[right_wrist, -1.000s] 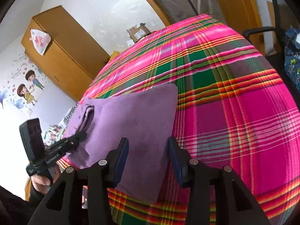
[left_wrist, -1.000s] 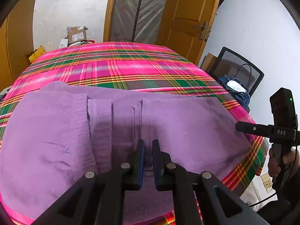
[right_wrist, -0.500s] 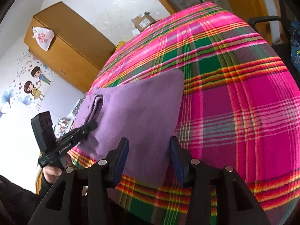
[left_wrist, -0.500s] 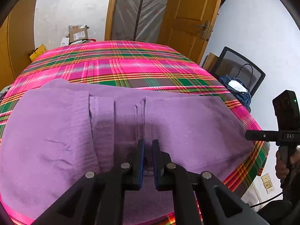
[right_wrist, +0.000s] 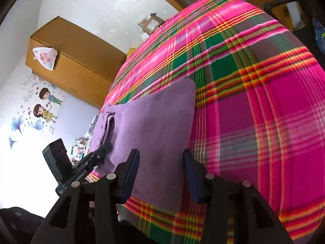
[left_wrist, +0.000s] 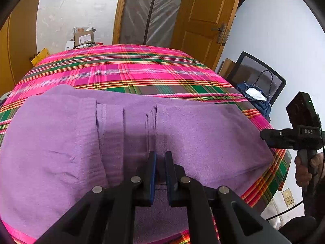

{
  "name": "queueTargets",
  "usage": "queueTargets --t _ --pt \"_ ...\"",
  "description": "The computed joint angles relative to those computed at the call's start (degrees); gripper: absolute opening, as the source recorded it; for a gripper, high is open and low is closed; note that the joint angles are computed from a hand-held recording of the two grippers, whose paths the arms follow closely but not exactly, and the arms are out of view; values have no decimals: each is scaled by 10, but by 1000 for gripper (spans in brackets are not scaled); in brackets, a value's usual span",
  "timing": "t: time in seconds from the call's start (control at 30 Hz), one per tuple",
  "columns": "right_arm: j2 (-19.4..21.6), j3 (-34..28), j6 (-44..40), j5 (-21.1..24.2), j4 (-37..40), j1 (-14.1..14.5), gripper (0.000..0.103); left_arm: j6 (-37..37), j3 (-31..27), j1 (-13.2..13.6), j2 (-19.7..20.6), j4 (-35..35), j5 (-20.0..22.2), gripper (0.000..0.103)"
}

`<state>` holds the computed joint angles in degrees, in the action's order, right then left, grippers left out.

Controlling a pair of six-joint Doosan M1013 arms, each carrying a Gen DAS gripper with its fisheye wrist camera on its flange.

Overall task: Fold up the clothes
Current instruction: 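Move the open right gripper to the loose edge of the lilac garment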

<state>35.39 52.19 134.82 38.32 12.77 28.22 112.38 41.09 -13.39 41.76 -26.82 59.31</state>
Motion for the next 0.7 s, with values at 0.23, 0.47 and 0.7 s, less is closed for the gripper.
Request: queueTargets --t 0.23,0.47,0.7 --pt "-3 5 -28 11 35 -2 35 2 4 0 -1 -2 -4 8" --pt "-1 1 1 10 1 -1 31 5 7 0 -3 -3 -7 8" --pt "-8 13 17 -12 -15 2 16 1 5 0 -2 -1 -6 8"
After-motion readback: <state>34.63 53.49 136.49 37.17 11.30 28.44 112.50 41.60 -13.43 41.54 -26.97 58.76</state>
